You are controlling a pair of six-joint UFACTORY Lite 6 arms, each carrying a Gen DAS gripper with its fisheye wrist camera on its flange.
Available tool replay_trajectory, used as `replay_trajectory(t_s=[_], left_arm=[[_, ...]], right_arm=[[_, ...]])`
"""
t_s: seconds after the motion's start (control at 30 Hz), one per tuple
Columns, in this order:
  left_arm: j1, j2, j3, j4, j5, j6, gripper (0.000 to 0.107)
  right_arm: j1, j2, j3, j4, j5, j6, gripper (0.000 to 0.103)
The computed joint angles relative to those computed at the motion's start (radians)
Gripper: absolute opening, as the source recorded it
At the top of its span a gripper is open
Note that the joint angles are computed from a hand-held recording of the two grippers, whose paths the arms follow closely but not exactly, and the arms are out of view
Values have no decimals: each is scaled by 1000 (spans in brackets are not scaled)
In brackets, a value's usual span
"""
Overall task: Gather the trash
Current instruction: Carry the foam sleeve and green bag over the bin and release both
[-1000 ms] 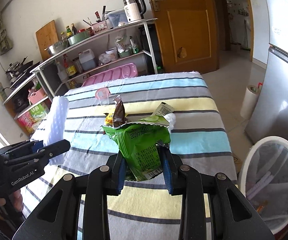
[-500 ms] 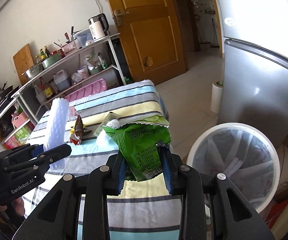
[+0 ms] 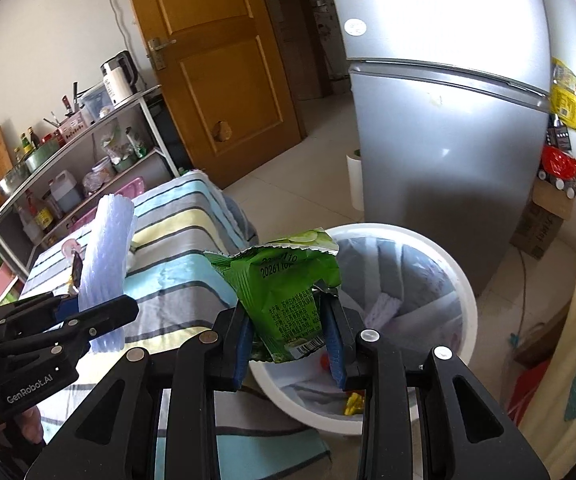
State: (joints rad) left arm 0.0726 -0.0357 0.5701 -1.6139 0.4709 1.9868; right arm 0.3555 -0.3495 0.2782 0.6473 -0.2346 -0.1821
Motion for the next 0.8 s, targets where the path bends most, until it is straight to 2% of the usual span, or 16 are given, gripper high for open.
replay_trajectory(t_s=[0.13, 0.23, 0.33, 0.4, 0.6, 0.7, 0.8], left_arm=[[-116, 96, 41, -111, -56, 71, 26], [-187, 163, 69, -195, -91, 127, 26], [-230, 221, 100, -258, -120, 176, 26], [-263, 231, 95, -398, -151, 308, 26], [-293, 287, 130, -428, -165, 315, 27], [-289, 302, 147, -377, -167, 263, 29], [-292, 306, 149, -385, -177, 268, 35]], right_arm=[[-116, 69, -12, -311, -2, 261, 33], [-176, 148, -6, -455, -28, 373, 33], [-220, 218, 1, -520, -53, 412, 34], [-258, 263, 14, -612, -64, 480, 34], [-293, 353, 53, -576, -73, 415, 35], [-304, 368, 58, -579, -77, 417, 39], [-322, 379, 58, -654, -87, 491, 53]])
